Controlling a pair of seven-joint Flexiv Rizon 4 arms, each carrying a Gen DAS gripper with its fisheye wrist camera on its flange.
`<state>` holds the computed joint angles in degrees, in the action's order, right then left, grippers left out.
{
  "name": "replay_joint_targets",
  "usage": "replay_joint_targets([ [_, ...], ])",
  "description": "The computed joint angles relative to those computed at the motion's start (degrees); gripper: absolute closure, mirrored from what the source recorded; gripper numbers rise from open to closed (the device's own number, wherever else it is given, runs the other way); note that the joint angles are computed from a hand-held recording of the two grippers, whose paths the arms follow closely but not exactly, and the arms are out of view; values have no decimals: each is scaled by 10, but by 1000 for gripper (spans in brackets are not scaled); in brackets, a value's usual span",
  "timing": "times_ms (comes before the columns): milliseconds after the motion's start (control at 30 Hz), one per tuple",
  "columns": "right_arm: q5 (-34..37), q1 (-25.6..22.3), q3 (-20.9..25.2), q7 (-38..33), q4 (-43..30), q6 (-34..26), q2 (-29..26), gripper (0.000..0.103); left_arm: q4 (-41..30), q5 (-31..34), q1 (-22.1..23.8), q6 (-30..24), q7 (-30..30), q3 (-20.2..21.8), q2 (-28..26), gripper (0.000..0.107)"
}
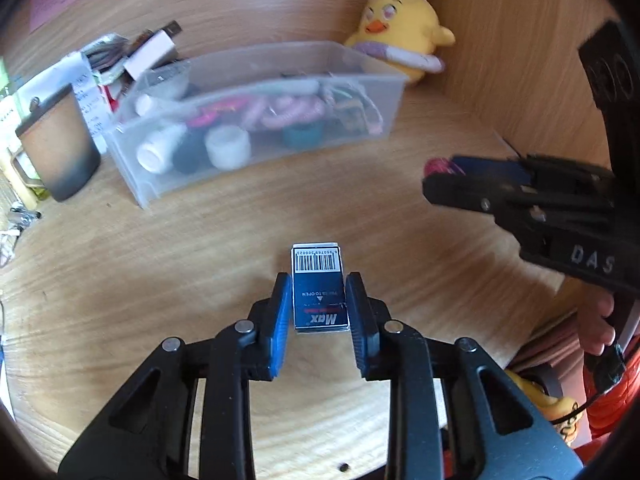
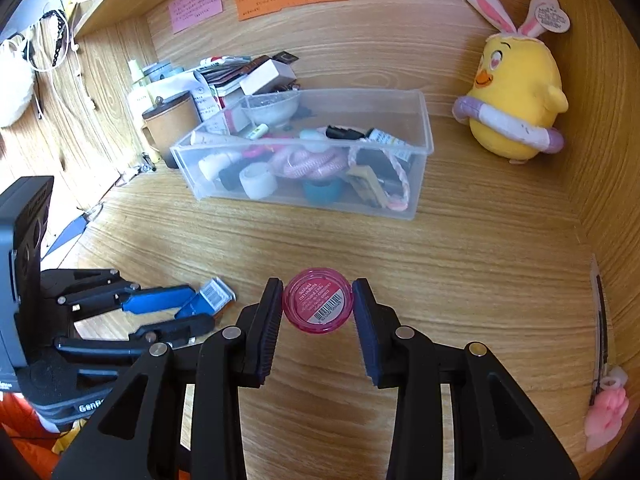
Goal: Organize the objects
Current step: 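Grasp the pink round tin with the right tool while the left tool grasps the blue barcode box, then lower the blue box and pink tin into the clear box and release both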
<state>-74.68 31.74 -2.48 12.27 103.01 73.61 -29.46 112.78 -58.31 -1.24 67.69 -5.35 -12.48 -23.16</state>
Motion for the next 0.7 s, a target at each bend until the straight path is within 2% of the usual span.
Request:
replay_joint_targets([
  [367, 3, 8, -11, -28, -48, -11, -14, 71, -76, -79, 8, 15, 19, -18, -20, 80],
  [700, -1, 10, -26, -42, -96, -22, -25, 71, -146, -101, 11, 4, 12, -21, -42, 80],
])
